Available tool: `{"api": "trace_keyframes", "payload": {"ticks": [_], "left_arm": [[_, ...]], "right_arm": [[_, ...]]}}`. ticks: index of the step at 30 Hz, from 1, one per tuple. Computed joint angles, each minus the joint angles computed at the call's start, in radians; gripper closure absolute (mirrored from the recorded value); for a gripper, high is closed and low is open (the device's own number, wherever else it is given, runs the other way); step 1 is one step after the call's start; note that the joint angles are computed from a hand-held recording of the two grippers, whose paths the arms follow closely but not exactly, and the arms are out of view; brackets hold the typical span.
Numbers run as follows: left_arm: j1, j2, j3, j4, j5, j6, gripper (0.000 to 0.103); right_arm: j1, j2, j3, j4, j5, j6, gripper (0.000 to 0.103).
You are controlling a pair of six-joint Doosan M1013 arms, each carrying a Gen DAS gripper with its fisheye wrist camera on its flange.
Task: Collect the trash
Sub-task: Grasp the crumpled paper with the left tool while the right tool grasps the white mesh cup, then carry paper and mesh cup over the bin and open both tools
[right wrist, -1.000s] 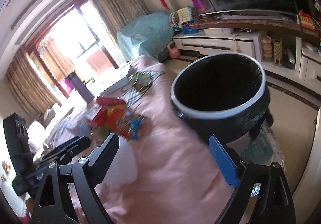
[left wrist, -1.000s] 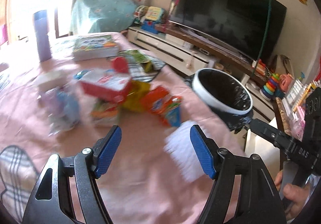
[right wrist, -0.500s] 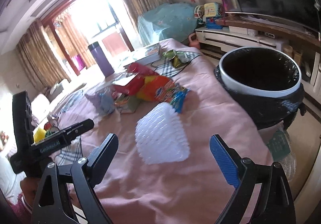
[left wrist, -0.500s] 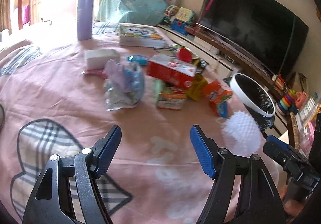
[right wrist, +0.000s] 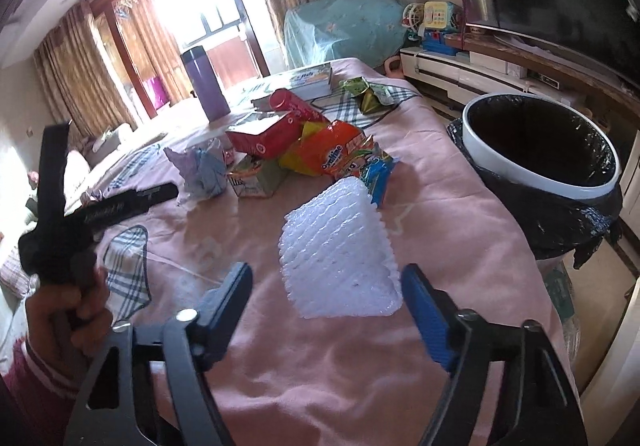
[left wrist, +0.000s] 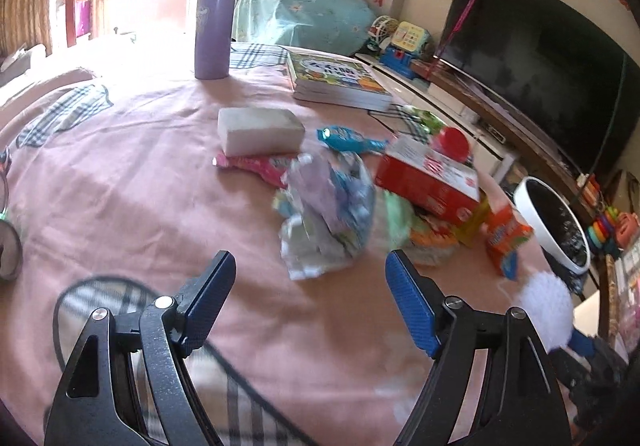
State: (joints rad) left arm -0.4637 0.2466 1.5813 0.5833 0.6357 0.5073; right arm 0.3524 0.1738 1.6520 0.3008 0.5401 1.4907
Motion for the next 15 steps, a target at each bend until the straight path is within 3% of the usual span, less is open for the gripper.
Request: {"api": "trace_keyframes", "payload": {"ticks": [3,6,8,10,15], "left_arm": [[0.018,0.03,-0.031,-0.05,-0.005,0.062,0.026],[0.047,0.053,-0.053,-0.201,-0.041,0.206,0.063],[0.049,0.053,-0.052,-0.209,-0.064,0.222,0.075],[0.039,0.05,-0.053,-0.168,-0.058,0.212,0.084],[0.022,0.021,-0.026,-0.149,-0.067,0.202,0.089]], "right_arm": [[-0.004,0.009,-0.008,0.004,0.011,-0.002,0.052],[-0.014,0.016,-0.012,0.062,0.016,-0.051,0.069],[-0.017,0.018,-0.016,0.086,0.023,-0.074,0.087],[-0.023,0.017,-0.015,0.128,0.026,-0.11,0.088],[-0.027,0.01,-0.014,0.185,0.023,-0.167,0.091]]}}
